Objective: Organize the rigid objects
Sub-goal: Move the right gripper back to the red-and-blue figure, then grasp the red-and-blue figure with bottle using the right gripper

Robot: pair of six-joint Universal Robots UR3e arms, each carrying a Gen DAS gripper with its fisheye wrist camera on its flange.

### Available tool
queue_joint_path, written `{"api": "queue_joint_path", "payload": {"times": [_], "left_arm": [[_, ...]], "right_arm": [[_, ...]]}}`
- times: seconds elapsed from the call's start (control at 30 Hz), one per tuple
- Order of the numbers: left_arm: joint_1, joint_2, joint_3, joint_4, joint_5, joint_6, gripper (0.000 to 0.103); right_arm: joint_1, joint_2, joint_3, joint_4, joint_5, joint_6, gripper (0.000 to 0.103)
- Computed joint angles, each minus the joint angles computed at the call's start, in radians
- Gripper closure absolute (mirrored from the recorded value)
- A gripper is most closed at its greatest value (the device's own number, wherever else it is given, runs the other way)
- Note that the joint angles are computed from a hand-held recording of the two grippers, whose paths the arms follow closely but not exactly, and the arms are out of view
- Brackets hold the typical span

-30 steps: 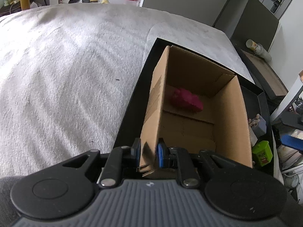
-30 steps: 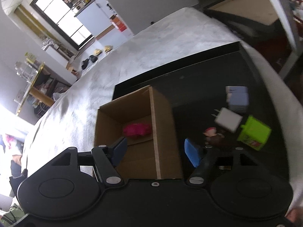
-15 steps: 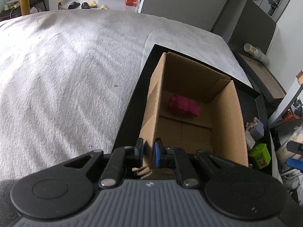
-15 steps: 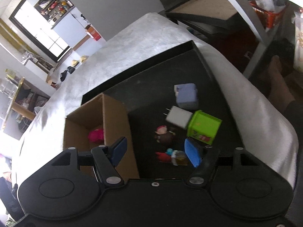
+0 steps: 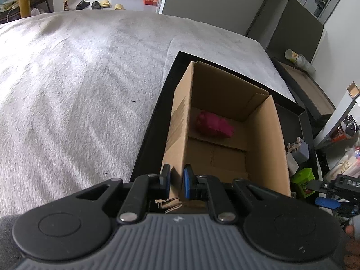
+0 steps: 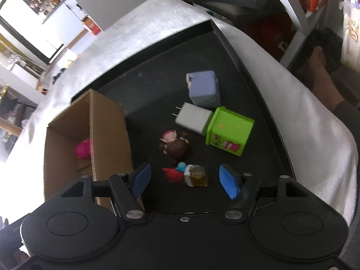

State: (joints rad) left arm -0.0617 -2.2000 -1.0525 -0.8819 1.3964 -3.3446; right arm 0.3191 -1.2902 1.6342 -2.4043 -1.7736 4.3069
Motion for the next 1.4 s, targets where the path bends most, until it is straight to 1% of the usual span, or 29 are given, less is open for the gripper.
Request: {"api": "queue_joint_path", "payload": {"times": [0.13,0.43,0.7,0.73,0.8,0.93,1.13,1.33,1.4], "left_arm": [[0.009,-0.003,0.007,-0.006,-0.009,0.013,0.092],[0.032,-0.005,0.016,-0.025,-0.031,0.043,0.092],[0.041,-0.011,0.021,-0.022,-0.032,0.046,0.092],[0.042,-0.012,0.023,-0.025,-0.033,0.047,0.092],[0.043,-0.015,0.031,-0.032,-0.033,0.05,0.092],[0.033,-0.024,0.043,-0.03,-0.02,0.054,0.092],[0.022,-0.034,0.06,-0.028,-0.006,0.051,0.092],[0.016,-0.032,0.054,-0.017,0.008,0.052,0.092],[0.012,-0.031,0.048,-0.009,0.014,0.056,0.092]], "right_arm": [[-0.004,0.047,-0.033,0.011,0.007,0.004,0.027],[-0.005,0.156,-0.136,0.075,0.021,0.01,0.026],[-0.001,0.229,-0.222,0.14,0.017,-0.002,0.027],[-0.001,0.237,-0.226,0.133,0.023,-0.017,0.028],[-0.003,0.255,-0.246,0.151,0.037,-0.041,0.043],[0.003,0.231,-0.222,0.13,0.028,-0.052,0.044],[0.014,0.165,-0.189,0.138,0.003,-0.048,0.044],[0.02,0.104,-0.181,0.163,-0.009,-0.048,0.044],[0.015,0.116,-0.208,0.169,-0.019,-0.062,0.044]]}}
